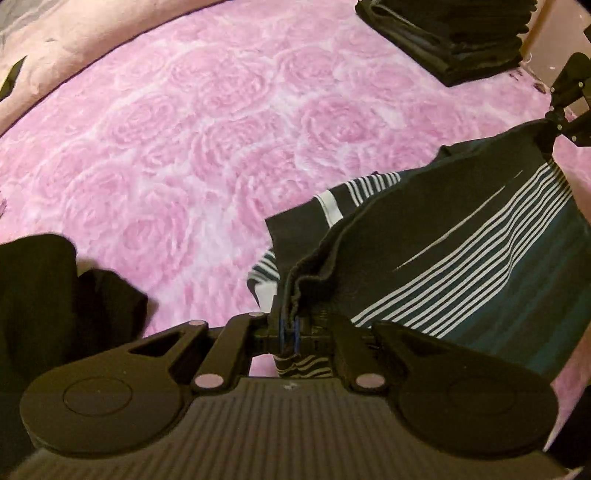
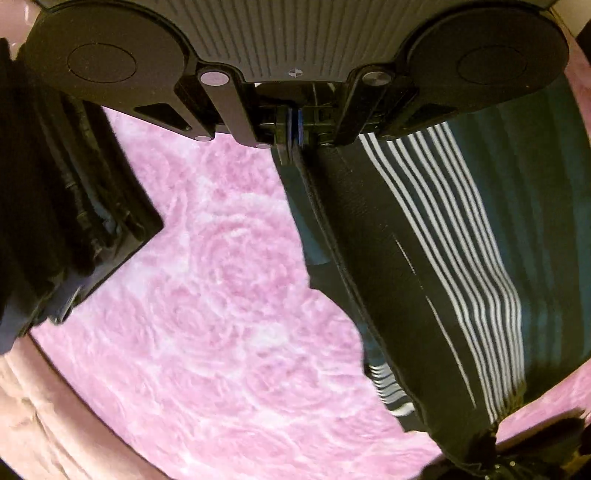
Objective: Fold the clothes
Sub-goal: 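Carry the folded sweater with both grippers and lower it beside the dark clothes stack, then open both grippers to release the striped sweater onto the bed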
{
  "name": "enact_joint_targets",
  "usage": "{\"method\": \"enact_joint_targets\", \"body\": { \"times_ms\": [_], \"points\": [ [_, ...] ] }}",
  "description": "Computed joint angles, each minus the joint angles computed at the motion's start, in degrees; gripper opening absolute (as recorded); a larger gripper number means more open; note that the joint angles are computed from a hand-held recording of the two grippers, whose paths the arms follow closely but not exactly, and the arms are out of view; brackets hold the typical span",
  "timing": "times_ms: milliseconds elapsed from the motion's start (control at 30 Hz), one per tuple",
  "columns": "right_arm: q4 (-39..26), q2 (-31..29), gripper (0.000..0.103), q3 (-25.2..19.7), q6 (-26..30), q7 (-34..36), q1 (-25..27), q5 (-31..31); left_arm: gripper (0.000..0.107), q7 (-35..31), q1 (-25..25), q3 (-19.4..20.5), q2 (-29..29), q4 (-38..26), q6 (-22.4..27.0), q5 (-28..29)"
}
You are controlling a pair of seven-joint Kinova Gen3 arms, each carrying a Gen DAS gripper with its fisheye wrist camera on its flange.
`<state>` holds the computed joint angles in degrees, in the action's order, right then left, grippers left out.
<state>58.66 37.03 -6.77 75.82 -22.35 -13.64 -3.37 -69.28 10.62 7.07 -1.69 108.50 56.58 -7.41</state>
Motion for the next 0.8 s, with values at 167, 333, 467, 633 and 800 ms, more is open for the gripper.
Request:
{"method": "enact_joint_targets", "body": {
  "times_ms": [167,333,467,633,800],
  "points": [
    [-0.6,3.1,0.001,1.2,-1.8,-7.3,-0.4,-0.5,0.004,-7.4,-3.0,-2.6,4.3,2.5,-6.4,4.1],
    [-1.7,5.3,0.002,0.7,-2.9,-13.8,1.6,-2.9,0.005,-12.0,-6.3,-4.5,6.8,5.5,-12.3,8.2],
    [4.3,1.1,0.033,2.0,-11.8,-19.1,1.2,-1.4,0.014,-12.1,-11.6,-2.6,6.3,7.6,-15.1,10.2],
    [4.7,-1.4,0.033,2.1,-13.7,-29.0,4.0,-4.3,0.011,-1.7,-7.4,-6.7,3.0,7.9,-13.7,4.1],
    [7.3,-2.3,0.034,-0.6,-12.6,-32.6,8.0,-10.4,0.022,-3.7,-9.0,-8.3,-0.3,10.4,-15.8,12.1]
  ]
}}
